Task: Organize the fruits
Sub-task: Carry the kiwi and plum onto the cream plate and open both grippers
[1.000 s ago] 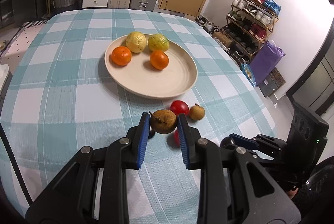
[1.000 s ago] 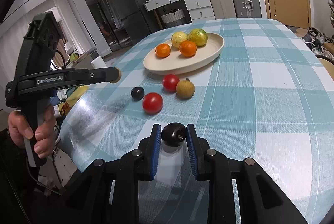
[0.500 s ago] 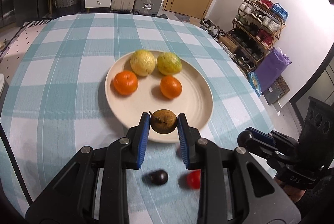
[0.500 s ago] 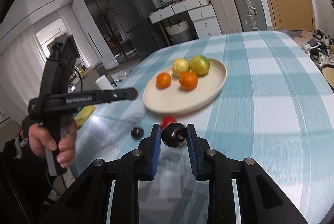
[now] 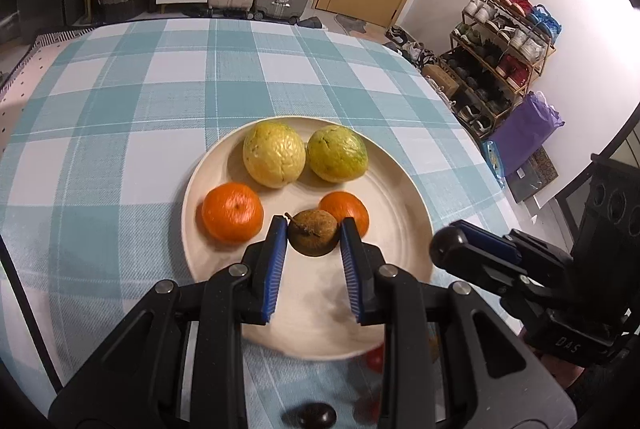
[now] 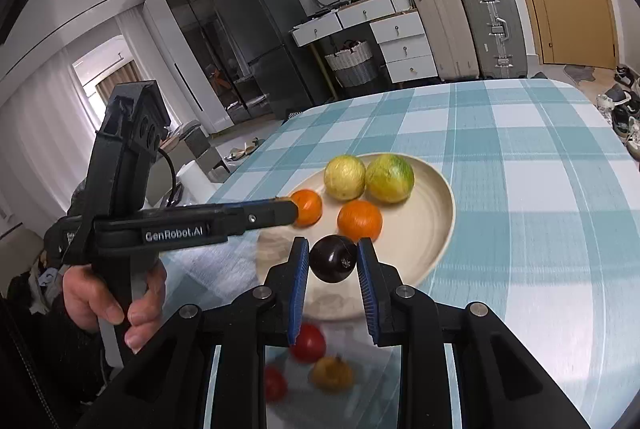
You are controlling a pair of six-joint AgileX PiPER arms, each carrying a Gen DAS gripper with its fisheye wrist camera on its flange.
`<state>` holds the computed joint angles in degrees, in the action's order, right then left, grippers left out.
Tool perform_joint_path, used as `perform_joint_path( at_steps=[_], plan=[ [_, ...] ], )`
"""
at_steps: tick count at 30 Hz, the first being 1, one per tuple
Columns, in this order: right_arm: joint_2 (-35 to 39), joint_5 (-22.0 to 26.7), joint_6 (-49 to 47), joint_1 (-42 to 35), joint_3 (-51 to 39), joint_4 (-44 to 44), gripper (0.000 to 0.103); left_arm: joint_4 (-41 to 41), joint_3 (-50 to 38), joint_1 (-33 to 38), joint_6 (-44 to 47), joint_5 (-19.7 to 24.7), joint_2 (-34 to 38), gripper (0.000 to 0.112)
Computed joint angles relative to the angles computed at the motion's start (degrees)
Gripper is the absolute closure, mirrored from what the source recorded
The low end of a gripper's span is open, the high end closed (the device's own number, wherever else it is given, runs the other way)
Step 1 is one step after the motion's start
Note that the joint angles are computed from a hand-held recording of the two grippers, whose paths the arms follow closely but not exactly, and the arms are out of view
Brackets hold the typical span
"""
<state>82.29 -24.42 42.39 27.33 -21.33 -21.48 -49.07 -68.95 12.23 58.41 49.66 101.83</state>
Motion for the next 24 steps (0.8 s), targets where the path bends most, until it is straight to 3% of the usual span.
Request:
perform_joint_path(
  at_steps=[13, 24],
  plan=[
    [11.5, -0.61, 13.13, -8.42, -10.8, -16.23, 0.078, 2.35, -8.14, -2.44, -5.3, 0.02, 8.18, 0.088],
    [17.64, 0.72, 19.11, -9.6, -16.43, -19.99, 0.078, 0.46, -10.25, -2.33, -5.68, 1.0, 10.45, 0.088]
  ],
)
